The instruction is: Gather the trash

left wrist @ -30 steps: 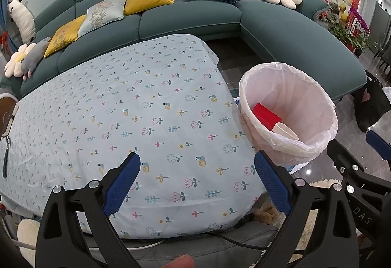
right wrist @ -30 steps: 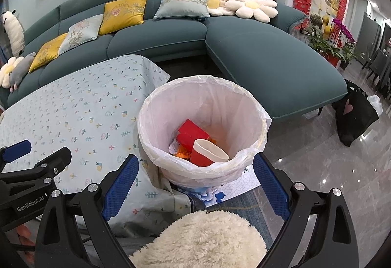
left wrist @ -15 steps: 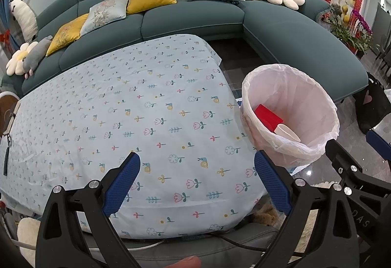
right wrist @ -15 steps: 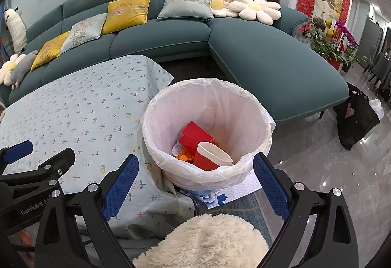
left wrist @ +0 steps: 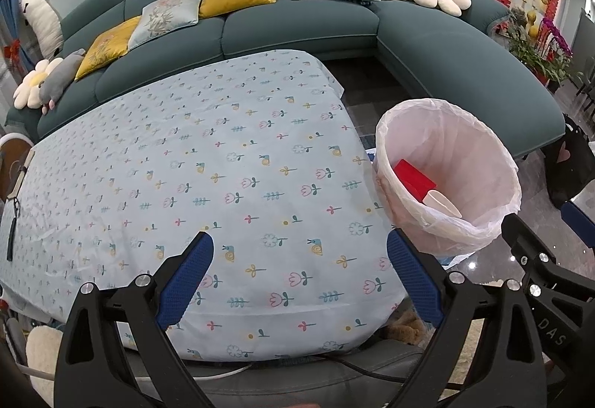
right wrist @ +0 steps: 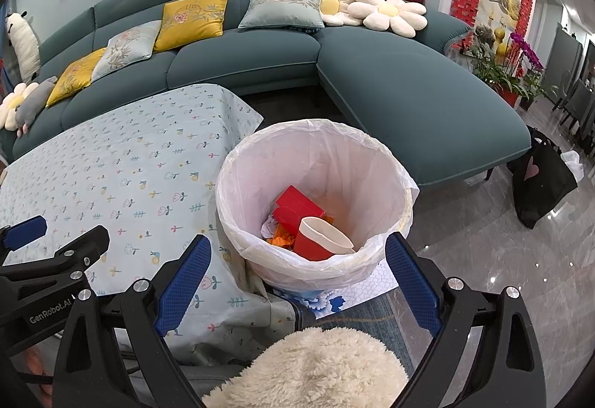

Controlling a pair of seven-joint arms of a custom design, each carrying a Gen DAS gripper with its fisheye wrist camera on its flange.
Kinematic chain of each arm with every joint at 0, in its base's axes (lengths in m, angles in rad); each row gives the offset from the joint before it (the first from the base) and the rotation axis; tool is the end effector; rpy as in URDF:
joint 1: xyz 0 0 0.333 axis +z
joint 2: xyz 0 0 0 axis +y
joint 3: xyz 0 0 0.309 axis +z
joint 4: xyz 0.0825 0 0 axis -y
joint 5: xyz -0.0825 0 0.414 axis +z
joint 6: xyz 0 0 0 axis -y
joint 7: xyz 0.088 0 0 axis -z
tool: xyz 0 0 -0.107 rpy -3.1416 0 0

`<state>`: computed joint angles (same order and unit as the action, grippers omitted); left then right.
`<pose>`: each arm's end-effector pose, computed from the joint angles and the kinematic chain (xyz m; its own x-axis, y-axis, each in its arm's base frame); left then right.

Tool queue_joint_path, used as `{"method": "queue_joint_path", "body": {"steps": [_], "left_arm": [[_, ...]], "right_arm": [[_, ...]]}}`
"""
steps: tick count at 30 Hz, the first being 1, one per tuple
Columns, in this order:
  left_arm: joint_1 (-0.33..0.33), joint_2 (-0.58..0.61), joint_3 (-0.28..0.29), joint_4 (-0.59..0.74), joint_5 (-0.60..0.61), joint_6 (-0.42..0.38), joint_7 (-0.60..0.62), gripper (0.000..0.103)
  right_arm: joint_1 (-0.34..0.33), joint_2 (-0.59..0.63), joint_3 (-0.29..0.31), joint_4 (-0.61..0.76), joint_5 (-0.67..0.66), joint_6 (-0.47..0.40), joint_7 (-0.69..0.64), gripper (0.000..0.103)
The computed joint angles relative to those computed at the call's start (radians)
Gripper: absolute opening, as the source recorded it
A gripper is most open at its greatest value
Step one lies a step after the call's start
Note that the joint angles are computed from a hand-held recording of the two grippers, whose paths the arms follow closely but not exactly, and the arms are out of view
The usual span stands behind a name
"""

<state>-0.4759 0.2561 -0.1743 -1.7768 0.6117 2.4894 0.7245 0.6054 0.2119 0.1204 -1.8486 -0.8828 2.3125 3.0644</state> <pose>0.5534 -0.4135 0.4448 -0.1702 -0.9832 -0.0665 -0.7951 0.1769 -0.5801 0.5099 0.4271 0.4210 -0.2393 -0.9709 0.0053 -0.7237 0.1747 -0.6676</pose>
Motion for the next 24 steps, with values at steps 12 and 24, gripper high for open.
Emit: {"method": "queue_joint_path", "body": {"steps": [12,24], "left_arm": [[-0.002,0.002,0.001,0.004,0.004,-0.007,0.002,0.090],[0.005,0.002,-0.001,0.002,-0.011,0.019,0.021,0.090]], "right_arm": [[-0.002,0.001,-0.002,-0.002,0.005,-0.004,0.002,0.091],[-0.003,0.000,-0.002,-0.005,0.007,-0.003,0.003,0.091]]}}
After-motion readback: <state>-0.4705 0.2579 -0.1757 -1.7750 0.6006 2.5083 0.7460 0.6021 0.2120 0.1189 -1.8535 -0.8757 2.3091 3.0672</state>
